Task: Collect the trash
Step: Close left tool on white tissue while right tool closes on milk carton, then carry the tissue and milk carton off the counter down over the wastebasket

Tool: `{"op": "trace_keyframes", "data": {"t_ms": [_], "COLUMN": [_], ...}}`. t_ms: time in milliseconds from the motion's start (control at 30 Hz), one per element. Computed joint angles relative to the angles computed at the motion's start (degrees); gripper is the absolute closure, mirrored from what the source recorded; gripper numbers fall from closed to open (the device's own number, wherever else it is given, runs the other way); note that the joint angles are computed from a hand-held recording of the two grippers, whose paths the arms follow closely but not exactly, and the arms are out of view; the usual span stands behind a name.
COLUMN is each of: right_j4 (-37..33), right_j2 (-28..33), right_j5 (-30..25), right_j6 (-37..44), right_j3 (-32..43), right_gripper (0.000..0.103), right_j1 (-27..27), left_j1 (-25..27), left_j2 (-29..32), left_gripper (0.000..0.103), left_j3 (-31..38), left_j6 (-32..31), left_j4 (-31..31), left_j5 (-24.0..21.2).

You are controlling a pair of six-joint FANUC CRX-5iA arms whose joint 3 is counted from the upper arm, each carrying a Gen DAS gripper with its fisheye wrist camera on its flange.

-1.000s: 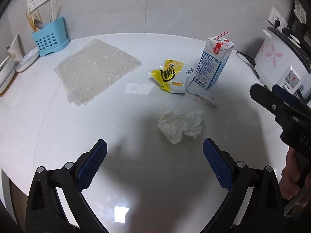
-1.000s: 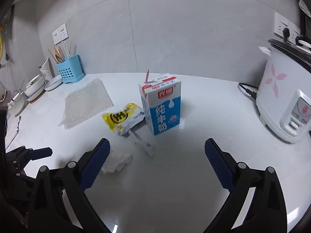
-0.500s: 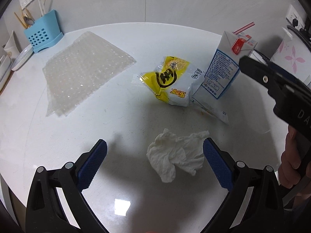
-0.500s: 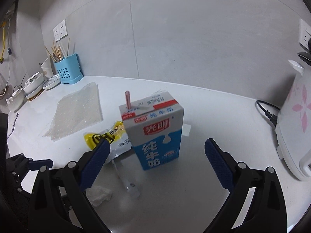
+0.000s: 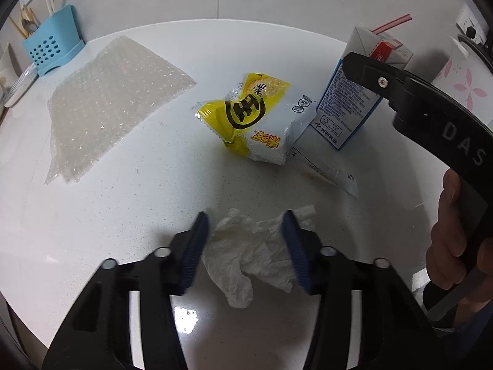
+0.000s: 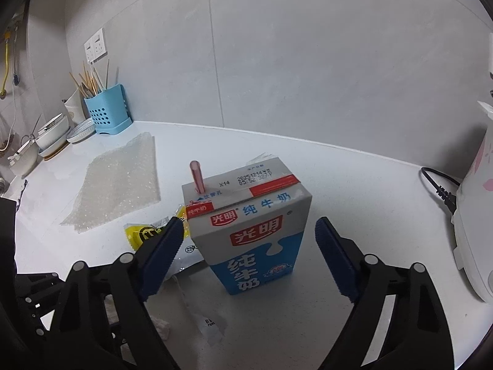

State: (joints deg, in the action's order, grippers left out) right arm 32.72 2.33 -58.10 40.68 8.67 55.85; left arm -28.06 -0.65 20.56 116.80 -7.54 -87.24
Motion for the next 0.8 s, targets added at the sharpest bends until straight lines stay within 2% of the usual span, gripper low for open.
{"op": "trace_keyframes", "data": {"t_ms": [33, 100, 200, 800], "right_j4": [0.14, 0.73, 1.7, 9.11], "right_j2": [0.1, 0.49, 0.94, -2.07], "right_j5": [0.1, -0.32, -1.19, -5.91], "right_j6": [-0.17, -0.59, -1.73, -11.23], "right_j3": [0.03, 0.24, 0.46, -2.59], "right_gripper": [0.024, 0.033, 0.036, 0.038], "right_j1": [0.12, 0.46, 0.93, 5.58], "left_j1": [0.0, 0.07, 0.64, 0.58], "left_j2": [-0.1, -0.59, -1.53, -5.91], "left_gripper": [0.064, 0.082, 0.093, 0.095], "left_j3": [-0.1, -0.59, -1.51, -3.42], "left_j6": [-0.11, -0.35, -0.61, -1.31], "left_j4": [0.09, 0.1, 0.51, 0.23], "left_j5": [0.03, 0.11, 1.04, 2.42]}}
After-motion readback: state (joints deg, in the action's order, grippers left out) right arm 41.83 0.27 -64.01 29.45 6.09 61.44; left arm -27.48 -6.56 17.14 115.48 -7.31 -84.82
